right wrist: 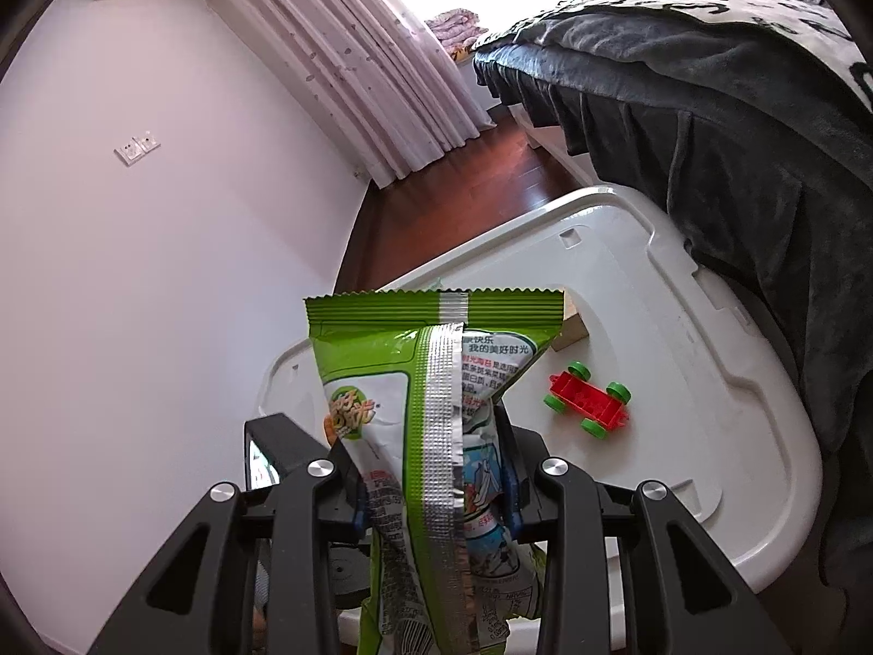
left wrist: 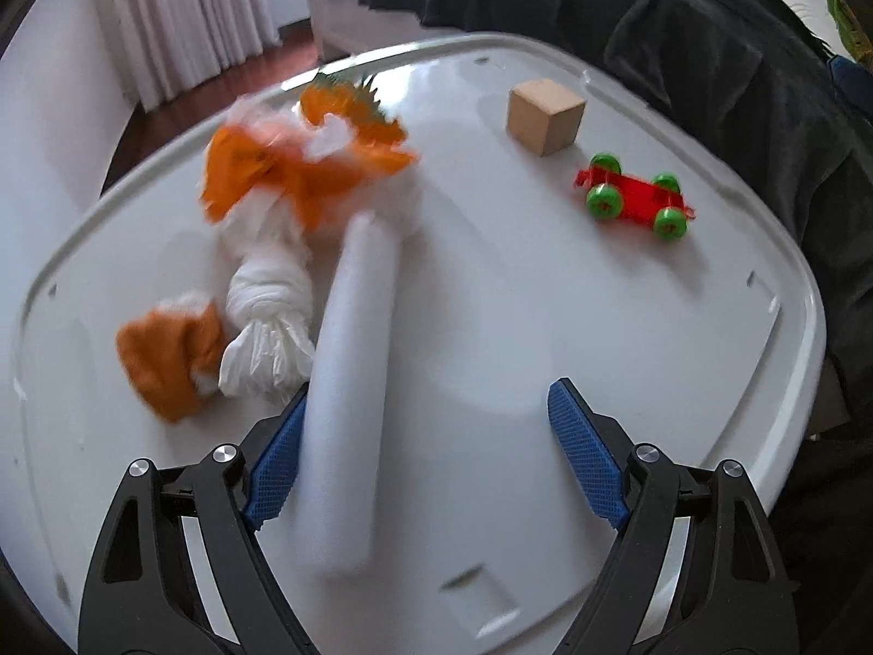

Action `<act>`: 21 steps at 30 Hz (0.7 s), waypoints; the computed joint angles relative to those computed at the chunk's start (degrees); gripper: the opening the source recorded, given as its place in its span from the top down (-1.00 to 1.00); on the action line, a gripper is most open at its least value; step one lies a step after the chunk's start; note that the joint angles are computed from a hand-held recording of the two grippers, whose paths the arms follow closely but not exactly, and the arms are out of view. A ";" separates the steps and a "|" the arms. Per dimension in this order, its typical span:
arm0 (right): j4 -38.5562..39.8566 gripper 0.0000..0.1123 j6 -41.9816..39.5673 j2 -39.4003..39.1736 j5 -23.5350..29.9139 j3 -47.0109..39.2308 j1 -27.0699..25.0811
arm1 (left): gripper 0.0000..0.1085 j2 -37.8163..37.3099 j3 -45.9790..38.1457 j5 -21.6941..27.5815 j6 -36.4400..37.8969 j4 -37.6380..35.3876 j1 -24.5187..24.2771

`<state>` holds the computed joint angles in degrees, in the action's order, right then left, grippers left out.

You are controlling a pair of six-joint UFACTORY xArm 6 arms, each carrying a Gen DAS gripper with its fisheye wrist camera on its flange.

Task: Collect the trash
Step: 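Grasp the white foam tube with the left tool while the right tool carries the green bag to the bin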

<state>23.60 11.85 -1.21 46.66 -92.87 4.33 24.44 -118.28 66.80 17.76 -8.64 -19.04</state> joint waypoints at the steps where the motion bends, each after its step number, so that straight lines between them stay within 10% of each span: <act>1: -0.29 0.39 -0.12 0.53 0.12 -0.52 -0.05 | -0.50 1.26 -1.73 0.70 -0.47 -0.57 0.04; 4: -0.47 0.39 -0.08 1.25 0.54 -1.26 -0.14 | -0.39 1.65 -1.29 -1.83 -1.56 0.08 -0.27; 8: -0.80 0.39 0.70 1.54 0.47 -1.41 -0.30 | 0.51 -1.57 3.87 -6.53 -4.28 2.92 0.05; 21: -4.28 0.39 0.43 2.11 2.90 -1.24 0.57 | 0.61 -24.69 27.23 -9.86 -14.57 0.64 3.03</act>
<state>19.31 12.28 0.90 49.56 -94.12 4.90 -0.25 -91.05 56.94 3.19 -7.99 -16.00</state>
